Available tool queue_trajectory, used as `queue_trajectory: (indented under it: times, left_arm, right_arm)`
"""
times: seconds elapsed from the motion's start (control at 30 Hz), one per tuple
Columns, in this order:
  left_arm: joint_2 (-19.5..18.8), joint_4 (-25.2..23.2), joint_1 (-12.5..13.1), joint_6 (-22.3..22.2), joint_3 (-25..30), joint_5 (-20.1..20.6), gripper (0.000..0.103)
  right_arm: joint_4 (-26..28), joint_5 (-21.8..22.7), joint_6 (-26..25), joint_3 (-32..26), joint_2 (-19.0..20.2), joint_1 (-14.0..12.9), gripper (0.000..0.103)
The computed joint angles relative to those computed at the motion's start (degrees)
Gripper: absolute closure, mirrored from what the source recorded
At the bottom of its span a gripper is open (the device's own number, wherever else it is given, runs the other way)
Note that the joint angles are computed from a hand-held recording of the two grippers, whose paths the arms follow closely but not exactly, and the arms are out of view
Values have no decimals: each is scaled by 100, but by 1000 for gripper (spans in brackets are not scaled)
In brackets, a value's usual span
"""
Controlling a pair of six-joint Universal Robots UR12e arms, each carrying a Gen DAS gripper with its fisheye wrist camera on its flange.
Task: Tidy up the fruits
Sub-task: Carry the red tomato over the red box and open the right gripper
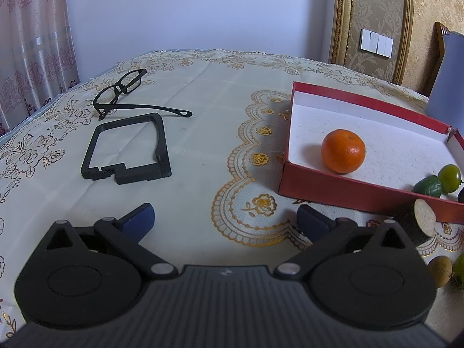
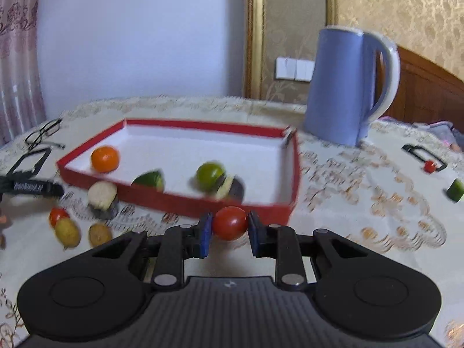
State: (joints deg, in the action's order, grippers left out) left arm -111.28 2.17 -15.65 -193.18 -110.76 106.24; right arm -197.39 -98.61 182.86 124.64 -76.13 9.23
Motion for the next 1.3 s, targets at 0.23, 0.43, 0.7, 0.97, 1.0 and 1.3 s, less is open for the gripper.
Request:
queue_trajectory:
  times: [0.23, 0.43, 0.7, 0.97, 1.0, 1.3]
  left_arm:
    - [-2, 1, -1, 0, 2, 1, 0]
    - [-2, 0, -2, -1, 2, 3, 0]
    - [-1, 1, -4, -2, 1, 4, 0]
    - [1, 2, -4, -2, -2, 4, 0]
    - [0, 0, -4, -3, 0, 4, 0]
    - [2, -5, -2, -3, 0, 2, 0]
  right_arm:
    - [188, -225, 45, -406, 143, -179, 78]
    - [427, -572, -123, -977, 574, -136, 78]
    - [1239, -533, 110, -1449, 894, -202, 78]
    - [1103, -392, 95, -1401, 906, -216, 77]
    - [1089, -323, 138, -1383, 895, -235, 77]
    - [717, 103, 409, -984, 605, -330, 44]
